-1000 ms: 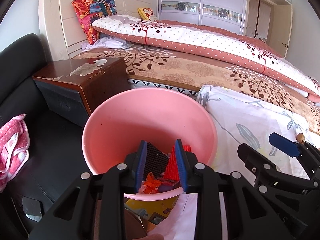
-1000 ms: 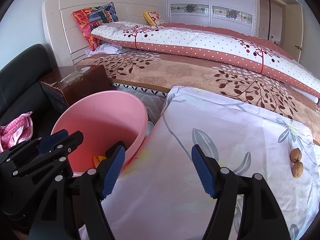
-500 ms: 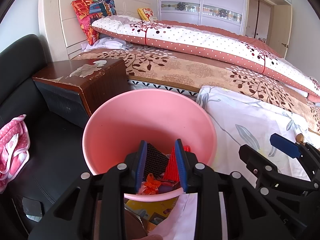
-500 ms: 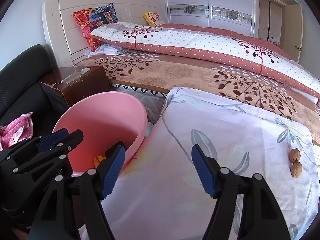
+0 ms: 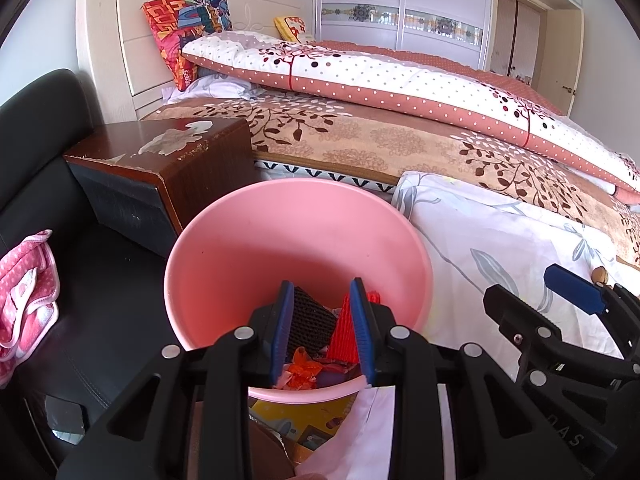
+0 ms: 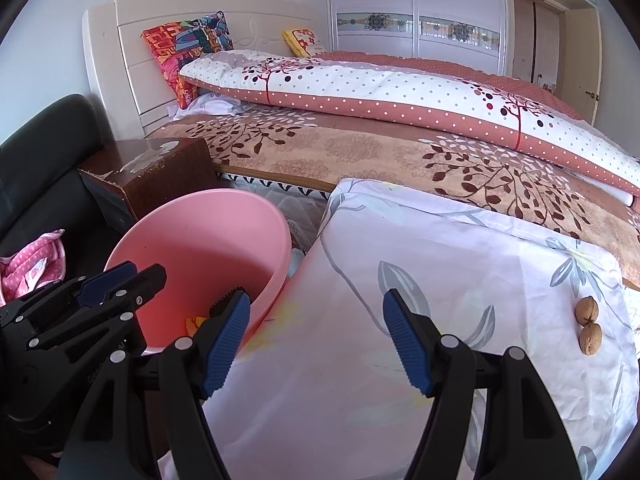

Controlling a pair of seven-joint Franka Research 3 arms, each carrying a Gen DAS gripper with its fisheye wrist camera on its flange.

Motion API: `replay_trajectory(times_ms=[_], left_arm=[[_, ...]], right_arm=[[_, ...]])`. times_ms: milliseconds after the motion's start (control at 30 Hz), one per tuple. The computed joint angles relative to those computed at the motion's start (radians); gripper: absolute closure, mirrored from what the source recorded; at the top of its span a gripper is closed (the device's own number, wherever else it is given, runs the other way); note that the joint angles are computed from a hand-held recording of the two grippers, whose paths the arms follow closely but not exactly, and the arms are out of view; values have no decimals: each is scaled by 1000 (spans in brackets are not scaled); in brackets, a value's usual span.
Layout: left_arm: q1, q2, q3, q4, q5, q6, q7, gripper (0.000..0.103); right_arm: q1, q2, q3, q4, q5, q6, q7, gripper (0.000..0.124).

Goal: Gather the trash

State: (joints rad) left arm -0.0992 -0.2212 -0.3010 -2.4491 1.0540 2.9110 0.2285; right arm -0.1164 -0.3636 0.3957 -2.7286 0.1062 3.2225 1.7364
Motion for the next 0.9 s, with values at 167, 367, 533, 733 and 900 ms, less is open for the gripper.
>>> replay_trajectory(times_ms=[167,367,533,733,900], left_arm=[[2,0,-2,1,7,-1,-5,74],[1,0,-3,2,27,-2,-19,74],[-1,0,-1,3,29,-2,-23,74],[-3,0,0,3,30,-2,-24,74],[-3,0,0,3,31,0,-25,74]], right_arm=[[4,-1,-5,-1,-1,0,0,56],[3,-2,-4,-1,0,0,0,56],[4,-3,-5,-2,1,0,-1,56],[2,-3,-3,-3,1,2,0,56],[0,-6,-1,-4,3,4,-2,56]])
